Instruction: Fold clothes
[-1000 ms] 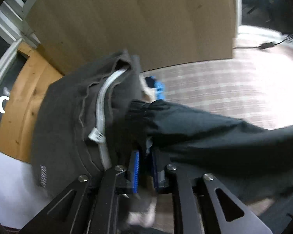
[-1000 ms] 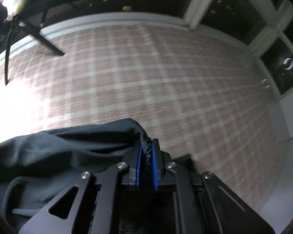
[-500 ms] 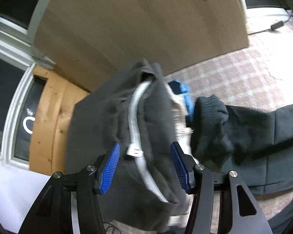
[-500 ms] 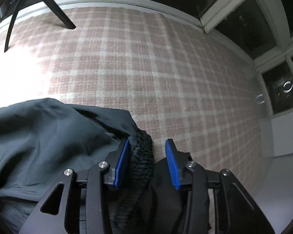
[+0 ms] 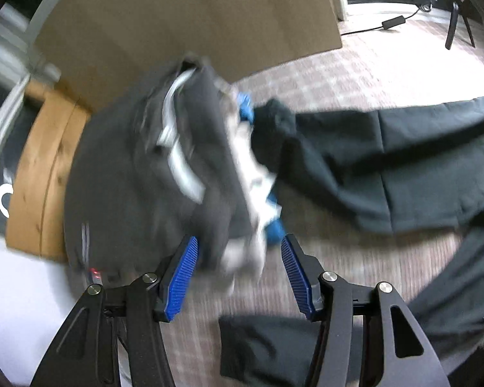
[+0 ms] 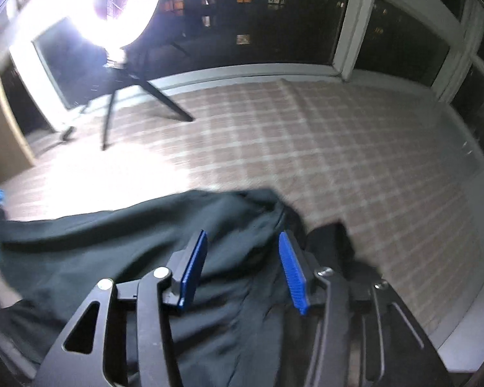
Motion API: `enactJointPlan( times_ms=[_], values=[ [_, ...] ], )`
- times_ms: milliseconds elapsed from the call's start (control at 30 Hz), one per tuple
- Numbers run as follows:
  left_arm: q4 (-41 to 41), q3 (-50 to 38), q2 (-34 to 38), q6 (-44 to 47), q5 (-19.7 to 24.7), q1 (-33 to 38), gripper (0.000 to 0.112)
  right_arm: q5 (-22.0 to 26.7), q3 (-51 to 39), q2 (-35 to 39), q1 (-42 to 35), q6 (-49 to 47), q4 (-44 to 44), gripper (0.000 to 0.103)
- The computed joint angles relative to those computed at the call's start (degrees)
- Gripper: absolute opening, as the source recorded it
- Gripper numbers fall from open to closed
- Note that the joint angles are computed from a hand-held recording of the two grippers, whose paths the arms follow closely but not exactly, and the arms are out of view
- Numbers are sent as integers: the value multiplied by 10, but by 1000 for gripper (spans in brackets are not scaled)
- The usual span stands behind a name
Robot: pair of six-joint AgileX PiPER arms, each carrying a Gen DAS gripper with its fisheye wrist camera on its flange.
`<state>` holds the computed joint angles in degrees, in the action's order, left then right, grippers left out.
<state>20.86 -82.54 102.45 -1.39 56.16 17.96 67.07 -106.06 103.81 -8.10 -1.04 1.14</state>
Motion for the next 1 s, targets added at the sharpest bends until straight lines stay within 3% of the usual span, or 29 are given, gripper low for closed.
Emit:
enactJointPlan(
  times_ms=[233,400,600,933,1000],
  values=[
    [-103,147,-97,110,-46,141,53,-37,272,-186,12,9,89,50],
    [-188,201,-90,226,-72,235,53,-48,406,-259,86,29,136,50],
    [-216,202,-24,273,-109,267,53,-61,450,-264,265,119,115,50],
    [-248,223,4,352,-188,220,53,-56,454,-279,321,208,91,50],
    [-265,242,-3,378,-200,211,44,-59,461,-283,323,226,86,50]
  ],
)
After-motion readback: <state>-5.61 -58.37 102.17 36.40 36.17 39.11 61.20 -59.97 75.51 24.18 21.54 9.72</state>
